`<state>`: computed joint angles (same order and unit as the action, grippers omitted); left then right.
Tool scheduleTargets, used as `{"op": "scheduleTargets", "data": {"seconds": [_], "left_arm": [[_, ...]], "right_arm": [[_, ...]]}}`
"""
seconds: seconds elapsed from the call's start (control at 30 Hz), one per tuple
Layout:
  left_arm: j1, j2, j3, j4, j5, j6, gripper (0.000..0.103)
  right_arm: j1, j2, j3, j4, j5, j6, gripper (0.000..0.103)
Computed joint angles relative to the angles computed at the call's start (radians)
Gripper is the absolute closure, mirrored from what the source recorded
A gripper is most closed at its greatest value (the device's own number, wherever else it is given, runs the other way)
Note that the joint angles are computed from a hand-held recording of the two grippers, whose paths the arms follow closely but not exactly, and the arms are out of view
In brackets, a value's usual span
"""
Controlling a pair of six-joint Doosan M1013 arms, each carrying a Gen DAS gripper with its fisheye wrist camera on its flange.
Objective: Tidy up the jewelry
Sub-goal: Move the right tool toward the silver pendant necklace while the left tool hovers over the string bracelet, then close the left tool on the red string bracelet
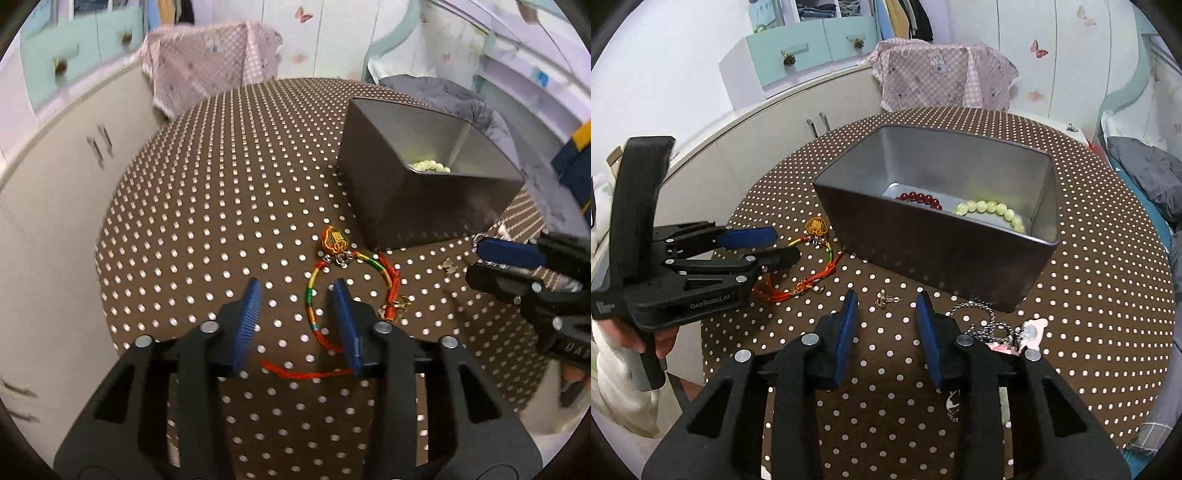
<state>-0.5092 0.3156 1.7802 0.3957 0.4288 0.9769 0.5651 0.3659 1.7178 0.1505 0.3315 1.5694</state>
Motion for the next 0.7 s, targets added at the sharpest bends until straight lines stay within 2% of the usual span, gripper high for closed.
{"op": "scheduleTargets", "data": {"seconds": [0.07,0.13,0.2,0.27,0.3,0.37,0.5,0.57,0.63,0.7], "left_arm": [[-0.004,-0.003,0.005,0.024,0.002,-0.014,0.068],[-0.002,-0.007,0.008,0.025,0.002,-0.017,0.076],[0.0,-0.01,0.012,0.018,-0.002,-0.012,0.091],[0.004,-0.014,0.016,-0.015,-0.008,0.003,0.095],[0.007,-0.014,0.016,-0.024,-0.009,0.01,0.097],[0.014,-0.015,0.015,-0.053,-0.009,0.025,0.099],[0.033,-0.015,0.016,-0.149,-0.028,0.089,0.099],[0.039,-0.016,0.018,-0.183,-0.036,0.11,0.1],[0.042,-0.019,0.02,-0.191,-0.039,0.108,0.1],[0.045,-0.023,0.022,-0.185,-0.044,0.1,0.1]], "right_arm": [[0.003,0.007,-0.007,-0.024,0.01,0.021,0.073],[0.007,0.016,-0.014,-0.07,0.02,0.061,0.075],[0.012,0.024,-0.021,-0.108,0.019,0.095,0.08],[0.016,0.027,-0.021,-0.139,0.014,0.109,0.089],[0.02,0.029,-0.021,-0.175,0.011,0.137,0.091],[0.022,0.029,-0.019,-0.205,0.007,0.161,0.096],[0.021,0.028,-0.014,-0.183,0.0,0.134,0.097],[0.015,0.027,-0.013,-0.134,0.001,0.092,0.101],[0.009,0.023,-0.009,-0.107,0.002,0.069,0.101],[0.012,0.024,-0.011,-0.144,0.005,0.102,0.101]]}}
